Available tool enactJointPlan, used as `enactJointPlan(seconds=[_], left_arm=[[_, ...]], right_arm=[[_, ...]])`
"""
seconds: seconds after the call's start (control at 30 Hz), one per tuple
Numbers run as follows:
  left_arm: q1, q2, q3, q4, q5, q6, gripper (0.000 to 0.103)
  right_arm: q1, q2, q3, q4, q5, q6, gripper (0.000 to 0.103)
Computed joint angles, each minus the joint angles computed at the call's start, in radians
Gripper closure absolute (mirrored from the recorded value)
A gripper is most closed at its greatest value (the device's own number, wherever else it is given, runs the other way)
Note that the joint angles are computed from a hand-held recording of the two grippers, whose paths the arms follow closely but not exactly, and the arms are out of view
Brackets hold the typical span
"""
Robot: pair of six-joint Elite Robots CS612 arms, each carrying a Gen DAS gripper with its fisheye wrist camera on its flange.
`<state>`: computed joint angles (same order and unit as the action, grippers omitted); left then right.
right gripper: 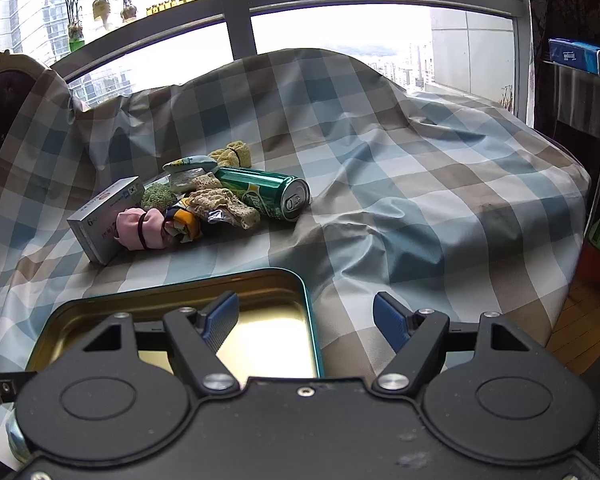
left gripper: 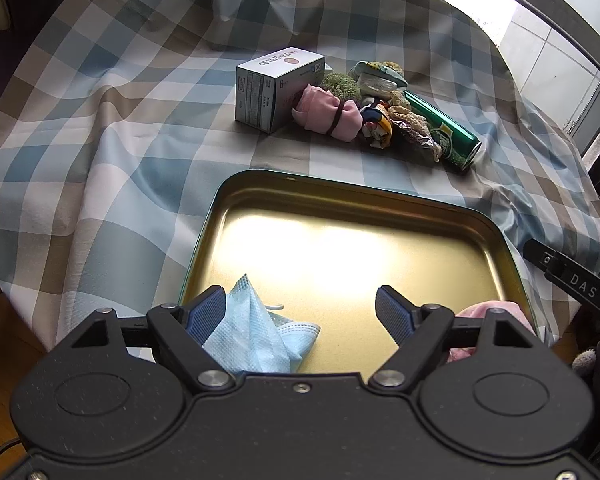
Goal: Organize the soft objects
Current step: 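Withdraw both open grippers from the tray back toward the pile, then grasp the beige lace foil packet with the right gripper while the left approaches the pink cloth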
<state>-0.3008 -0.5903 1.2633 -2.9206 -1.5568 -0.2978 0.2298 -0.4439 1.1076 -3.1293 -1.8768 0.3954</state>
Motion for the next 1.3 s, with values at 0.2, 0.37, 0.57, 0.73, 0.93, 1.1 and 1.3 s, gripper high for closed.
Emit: enactJointPlan(seconds=[0.2,0.37,0.57,0.73,0.93,1.1,1.3], left_arm=[[0.001,0.017,-0.030,0.023,0.009,0.010,0.025],[0.005,0.035,-0.066,0.044,0.004,0.015,0.025],[0.009,0.059,-0.121,0.068,0.008,0.026,0.025],[0.013,0.082,-0.174,0.088,0.015,0.042,0.025],[0.018,0.113,-0.242,0.111,0.018,0.069,0.025],[0.022,0.144,-0.303,0.125,-0.004,0.096,0.025],[0.027,0.183,-0.384,0.174,-0.041,0.119,0.025]], right_arm=[[-0.001,0.014,-0.022,0.015,-0.019,0.012,0.027],[-0.004,0.028,-0.056,0.051,-0.027,0.031,0.027],[-0.011,0.034,-0.082,0.117,-0.017,0.028,0.026],[-0.014,0.034,-0.095,0.161,-0.058,0.003,0.026],[-0.019,0.042,-0.131,0.159,-0.117,-0.062,0.023],[-0.025,0.056,-0.186,0.164,-0.063,-0.120,0.020],[-0.028,0.108,-0.308,0.209,0.049,-0.232,0.018]])
